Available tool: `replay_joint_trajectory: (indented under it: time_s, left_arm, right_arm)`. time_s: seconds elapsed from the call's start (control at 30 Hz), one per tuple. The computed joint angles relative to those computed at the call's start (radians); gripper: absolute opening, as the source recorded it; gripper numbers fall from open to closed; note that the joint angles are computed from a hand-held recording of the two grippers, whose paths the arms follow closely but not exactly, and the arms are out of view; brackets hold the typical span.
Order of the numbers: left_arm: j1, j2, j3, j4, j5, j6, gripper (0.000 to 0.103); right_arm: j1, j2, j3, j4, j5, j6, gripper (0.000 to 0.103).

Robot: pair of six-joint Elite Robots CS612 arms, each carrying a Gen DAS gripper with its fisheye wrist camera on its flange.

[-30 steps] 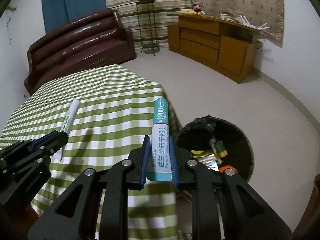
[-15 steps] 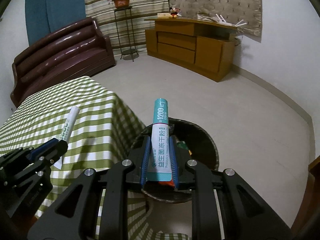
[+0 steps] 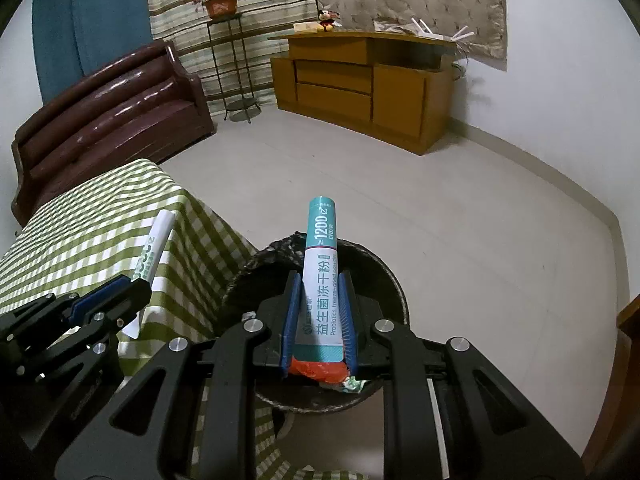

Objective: Collect trash
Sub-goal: 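Carry both tubes over the bin and open both grippers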

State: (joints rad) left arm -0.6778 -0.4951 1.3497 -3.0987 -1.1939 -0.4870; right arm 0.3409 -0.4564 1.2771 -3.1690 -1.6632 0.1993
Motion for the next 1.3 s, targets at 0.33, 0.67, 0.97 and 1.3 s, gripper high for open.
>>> replay_joint_trajectory:
  time_s: [0.33, 0.67, 0.97, 1.3]
  left_arm:
    - [0.004, 0.036, -0.069, 0.060, -0.001, 0.022, 0.019]
    - [0.005, 0.044, -0.098, 0.132, -0.023, 0.014, 0.026]
    - [0.003, 0.051, -0.115, 0.141, -0.016, 0.006, 0.040]
    - [0.005, 0.046, -0.097, 0.114, -0.015, -0.010, 0.049]
  right_arm:
    - [-0.012, 0.026, -0.040, 0.031, 0.006, 0.014, 0.020]
    - [-0.016, 0.046, -0.068, 0.046, 0.000, 0.027, 0.032]
    - [-0.016, 0.048, -0.067, 0.044, -0.008, 0.042, 0.034]
    - [-0.013, 0.030, -0.034, 0.031, -0.033, 0.074, 0.048]
